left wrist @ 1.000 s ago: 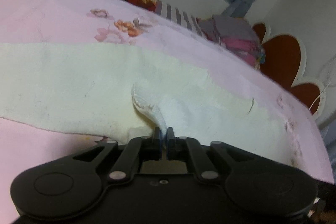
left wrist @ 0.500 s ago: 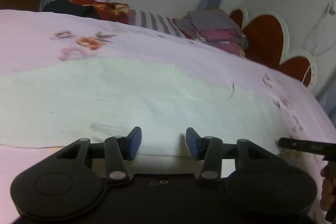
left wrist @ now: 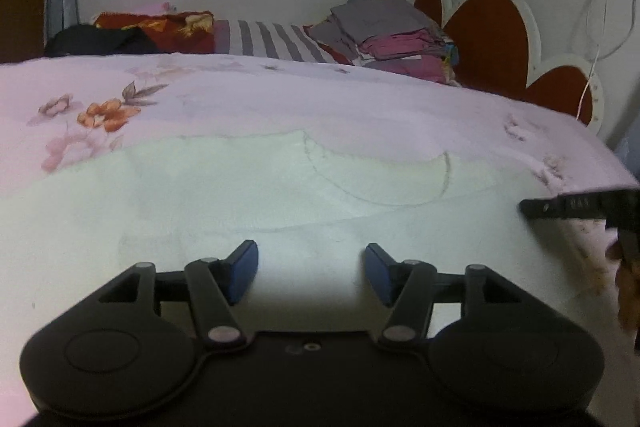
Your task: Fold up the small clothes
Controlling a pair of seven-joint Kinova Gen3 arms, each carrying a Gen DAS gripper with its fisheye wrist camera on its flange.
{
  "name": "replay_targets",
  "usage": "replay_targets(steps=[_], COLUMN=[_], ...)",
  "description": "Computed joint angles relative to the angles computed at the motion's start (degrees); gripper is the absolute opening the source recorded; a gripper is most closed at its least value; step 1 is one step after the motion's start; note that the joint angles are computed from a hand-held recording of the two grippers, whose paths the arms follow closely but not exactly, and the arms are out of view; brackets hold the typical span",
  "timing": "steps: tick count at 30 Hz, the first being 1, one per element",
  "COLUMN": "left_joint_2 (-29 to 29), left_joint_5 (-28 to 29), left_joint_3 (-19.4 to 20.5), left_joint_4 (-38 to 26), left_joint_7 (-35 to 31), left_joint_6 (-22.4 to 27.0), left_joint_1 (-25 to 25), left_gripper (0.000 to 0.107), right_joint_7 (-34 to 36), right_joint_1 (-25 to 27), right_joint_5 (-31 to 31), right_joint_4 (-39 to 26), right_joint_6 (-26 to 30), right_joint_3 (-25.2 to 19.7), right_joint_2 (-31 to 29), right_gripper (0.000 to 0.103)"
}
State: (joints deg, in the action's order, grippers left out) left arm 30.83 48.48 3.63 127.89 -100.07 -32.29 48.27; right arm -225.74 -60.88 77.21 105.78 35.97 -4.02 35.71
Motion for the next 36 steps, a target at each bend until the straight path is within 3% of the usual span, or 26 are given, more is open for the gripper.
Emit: replay_targets(steps=[2,5,8,12,15,17,21,25,27,29,32,36], left_joint_2=[0.2,0.2,-0.8,-1.8,-0.7,-1.6,-3.2,-2.2,-3.2,-3.6,-2.4,-3.0], left_joint_5=[-0.6,-1.5,2.1,2.4,4.9,6.6,7.4,11.4,14.1,13.8,10.2,10.6], left_joint_3=[-0.4,-0.2,-1.7,0.3,1.2,0.7,3.6,4.1,3.3,4.5,6.8,5.3], left_joint_4=[0.0,0.3,-0.4,1.2,0.1,1.3,5.5,4.7,5.2,6.3,7.8,10.2], left_joint_7=[-0.5,-0.3,-3.4,-2.8,-4.8,-4.2,0.8,-1.5,-3.5,-2.2,3.6,6.6], left_joint_6=[0.0,-0.4,0.9,-2.8,-0.4,-1.6,-8.3,-6.1,-8.1,-9.9,-9.7,-12.6], left_joint_1=[-0.5,-1.2,1.0,2.1,0.9,2.3,3.7,4.2,7.0,7.0,3.6,6.0], left_gripper=[0.057,0.057,0.057,0.058,0.057,0.057,0.058,0.057,0.058,0.061,0.061,0.062], right_joint_7=[1.9,4.5,8.4,5.6,7.2,6.6,2.3,3.4,3.0,-0.6,-1.5,-1.9], right_joint_1=[3.5,4.6,5.7,-0.1,0.4,-0.8,-6.6,-4.9,-5.8,-8.6,-7.8,-9.7], right_joint_5=[-4.5,-7.3,-7.5,-5.9,-7.1,-7.6,-6.1,-8.0,-9.5,-8.0,-9.5,-9.9], right_joint_4=[-0.4,-0.9,-1.0,1.8,1.7,2.5,5.3,4.2,3.6,4.4,4.2,3.8], right_joint_6=[-0.9,-2.2,-2.0,-1.4,-1.8,-0.1,3.7,4.1,6.9,9.8,8.0,9.9], right_joint_3=[0.3,2.7,1.3,4.1,1.4,1.0,1.9,-3.0,-3.4,-3.0,-3.9,-3.3], right_joint_2=[-0.1,-0.2,-0.4,-3.6,-1.9,-2.4,-5.3,-3.5,-3.8,-4.9,-3.4,-4.4], right_gripper=[0.000,0.000,0.000,0.000,0.000,0.000,0.000,0.000,0.000,0.000,0.000,0.000])
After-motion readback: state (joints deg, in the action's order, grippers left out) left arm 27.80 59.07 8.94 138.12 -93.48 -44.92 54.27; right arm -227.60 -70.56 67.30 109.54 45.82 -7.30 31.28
